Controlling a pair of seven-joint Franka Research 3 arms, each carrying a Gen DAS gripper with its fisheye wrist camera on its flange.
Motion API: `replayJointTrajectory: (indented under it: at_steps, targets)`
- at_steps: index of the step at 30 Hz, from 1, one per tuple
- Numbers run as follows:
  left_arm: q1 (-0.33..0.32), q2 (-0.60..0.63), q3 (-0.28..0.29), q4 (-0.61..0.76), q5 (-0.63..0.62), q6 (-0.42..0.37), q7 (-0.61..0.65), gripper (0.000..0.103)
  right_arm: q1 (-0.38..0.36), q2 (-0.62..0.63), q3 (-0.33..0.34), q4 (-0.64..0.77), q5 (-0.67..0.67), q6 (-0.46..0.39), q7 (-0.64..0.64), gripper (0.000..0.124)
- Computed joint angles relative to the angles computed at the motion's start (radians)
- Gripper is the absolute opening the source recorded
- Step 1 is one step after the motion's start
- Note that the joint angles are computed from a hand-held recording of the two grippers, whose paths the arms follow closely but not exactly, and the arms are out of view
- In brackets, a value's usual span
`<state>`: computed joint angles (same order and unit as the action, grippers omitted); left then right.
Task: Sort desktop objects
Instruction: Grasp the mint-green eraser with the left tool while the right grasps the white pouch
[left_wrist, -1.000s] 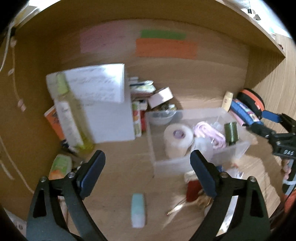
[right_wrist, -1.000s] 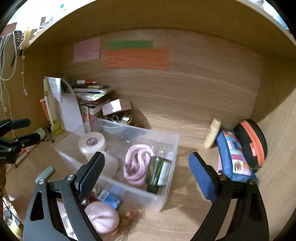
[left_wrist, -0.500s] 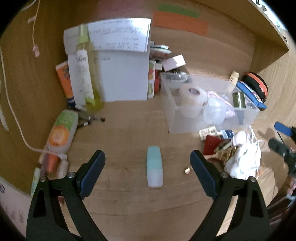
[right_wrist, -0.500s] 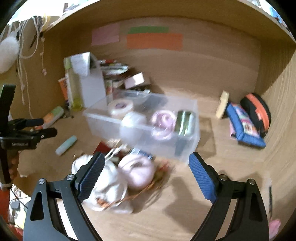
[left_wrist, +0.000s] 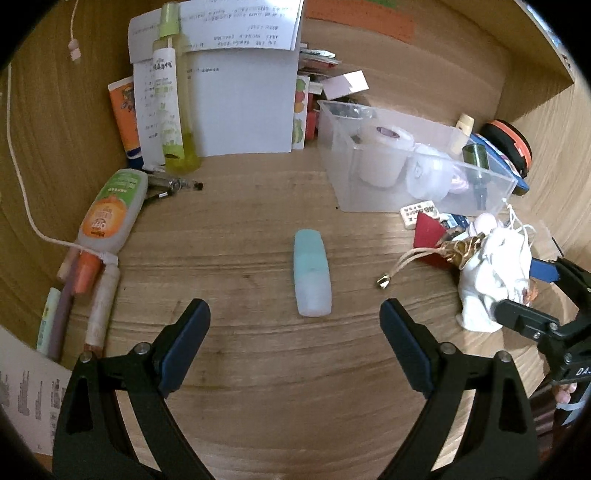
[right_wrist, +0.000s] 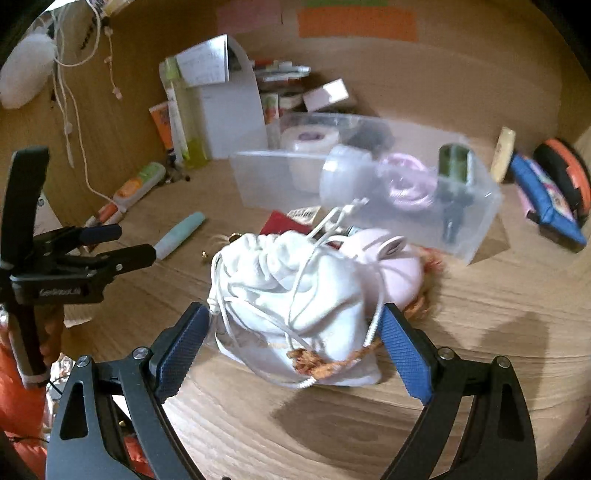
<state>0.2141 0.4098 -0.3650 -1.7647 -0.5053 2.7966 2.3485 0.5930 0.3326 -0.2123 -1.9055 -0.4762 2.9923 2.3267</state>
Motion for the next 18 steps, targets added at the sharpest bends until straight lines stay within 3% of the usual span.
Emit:
replayJointTrajectory:
  at_steps: [2,5,9,11,14,16,18]
  targets:
    - [-0.012,0.011,0.013,0.016,0.022,-0.008,-0.018,0.094,-0.062,0.017,0.080,0.022,0.097,-0.021,-0.102,0.091]
    - [-0.017,0.031,0.015,0.047,0.046,-0.018,-0.028,0.094,-0.027,0.042,0.053,0.075,0.073,-0.094,-0.113,0.092]
    - [-0.035,0.056,0.023,0.079,0.100,-0.002,-0.045,0.094,-0.043,0.069,0.079,0.133,0.084,-0.173,-0.156,0.089]
    - [-0.043,0.071,0.027,0.099,0.134,-0.009,-0.060,0.094,-0.052,0.076,0.087,0.151,0.092,-0.203,-0.172,0.076]
    - [-0.052,0.092,0.031,0.129,0.176,-0.028,-0.086,0.093,-0.091,0.072,0.122,0.144,0.142,-0.192,-0.218,0.071]
    - [-0.061,0.104,0.037,0.147,0.203,-0.040,-0.106,0.081,-0.112,0.065,0.141,0.131,0.185,-0.172,-0.249,0.069]
    - [-0.068,0.118,0.041,0.170,0.228,-0.064,-0.122,0.077,-0.130,0.057,0.157,0.114,0.231,-0.150,-0.278,0.069]
